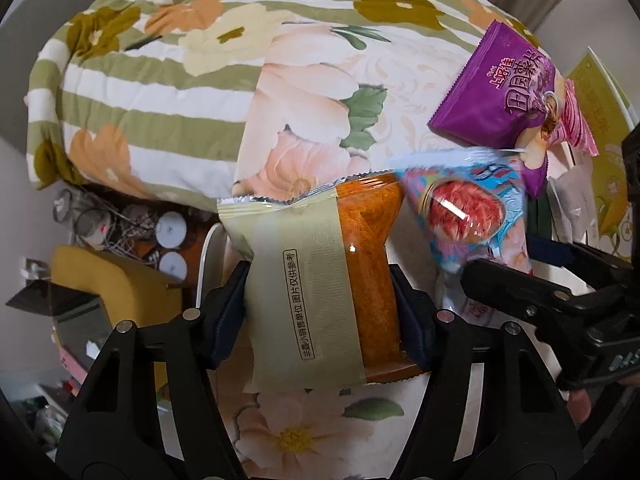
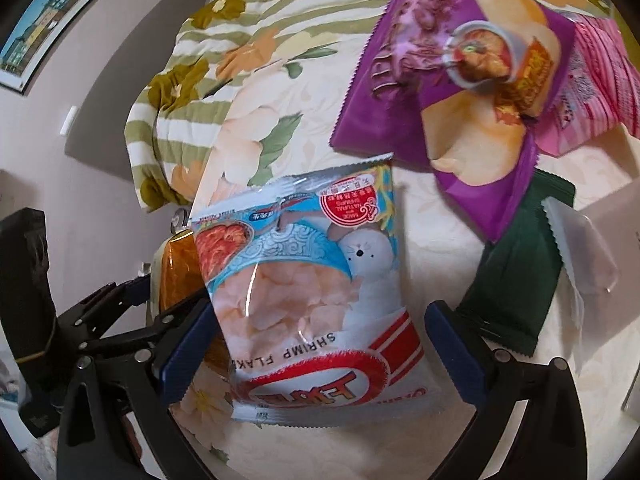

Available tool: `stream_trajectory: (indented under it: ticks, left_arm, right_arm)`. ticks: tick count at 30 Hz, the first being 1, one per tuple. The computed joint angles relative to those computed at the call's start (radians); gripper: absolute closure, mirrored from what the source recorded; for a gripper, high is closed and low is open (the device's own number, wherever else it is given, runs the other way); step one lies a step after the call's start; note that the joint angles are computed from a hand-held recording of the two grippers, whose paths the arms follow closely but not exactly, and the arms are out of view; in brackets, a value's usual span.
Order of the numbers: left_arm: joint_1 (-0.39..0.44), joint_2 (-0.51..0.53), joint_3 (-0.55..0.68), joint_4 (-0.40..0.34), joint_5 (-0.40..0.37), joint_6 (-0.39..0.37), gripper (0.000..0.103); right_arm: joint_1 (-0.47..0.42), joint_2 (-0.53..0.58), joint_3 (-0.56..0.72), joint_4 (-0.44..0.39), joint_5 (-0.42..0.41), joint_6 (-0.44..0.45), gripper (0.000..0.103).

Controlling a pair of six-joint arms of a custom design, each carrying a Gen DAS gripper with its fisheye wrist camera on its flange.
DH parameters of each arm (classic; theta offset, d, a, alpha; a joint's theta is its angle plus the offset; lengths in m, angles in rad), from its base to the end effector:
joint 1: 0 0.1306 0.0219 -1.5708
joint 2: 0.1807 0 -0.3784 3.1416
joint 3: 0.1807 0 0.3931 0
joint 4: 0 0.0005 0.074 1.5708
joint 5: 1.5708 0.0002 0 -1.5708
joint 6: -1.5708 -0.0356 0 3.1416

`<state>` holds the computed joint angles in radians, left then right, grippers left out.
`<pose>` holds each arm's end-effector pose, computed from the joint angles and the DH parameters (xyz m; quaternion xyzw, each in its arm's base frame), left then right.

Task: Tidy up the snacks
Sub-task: 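Grasp the cream-orange bread bag with the left gripper while the right grasps the shrimp-flake bag, then carry both bags over the box and open both grippers to release them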

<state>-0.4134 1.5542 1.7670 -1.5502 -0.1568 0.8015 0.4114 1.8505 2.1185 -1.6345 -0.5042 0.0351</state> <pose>0.4535 -0.1934 0.4807 -0.1999 0.9698 -0.0024 0.1397 0.5343 0.2513 0.4707 -0.2381 0.9338 0.2622 0.0506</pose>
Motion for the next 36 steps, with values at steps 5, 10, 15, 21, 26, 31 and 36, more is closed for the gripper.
stream_trajectory:
  ticks: [5,10,15,21,26,31,36]
  left_arm:
    - [-0.005,0.002,0.001,-0.004,-0.005,-0.002,0.041]
    - [-0.001,-0.005,-0.006,0.007,0.005,0.007,0.041]
    - [-0.001,-0.014,-0.005,0.011,0.012,-0.001,0.042]
    - [-0.014,-0.030,0.012,0.005,0.014,0.000,0.042]
    - [-0.031,-0.038,0.052,0.002,-0.003,-0.018,0.042]
    - [-0.052,-0.042,0.115,0.006,-0.025,-0.055,0.042]
    - [-0.068,-0.020,0.213,0.024,-0.031,-0.112,0.042]
  right_arm:
    - [0.005,0.008,0.007,-0.002,-0.003,0.047,0.021]
    - [-0.003,-0.002,-0.009,0.019,-0.015,0.033,0.033]
    - [-0.005,-0.024,-0.025,0.037,0.004,0.030,0.042]
    - [-0.021,-0.061,-0.043,0.055,0.016,0.002,0.044]
    - [-0.037,-0.110,-0.051,0.079,0.021,-0.033,0.044]
    - [-0.044,-0.169,-0.060,0.117,0.057,-0.052,0.044]
    - [-0.064,-0.222,-0.057,0.135,0.090,-0.100,0.044]
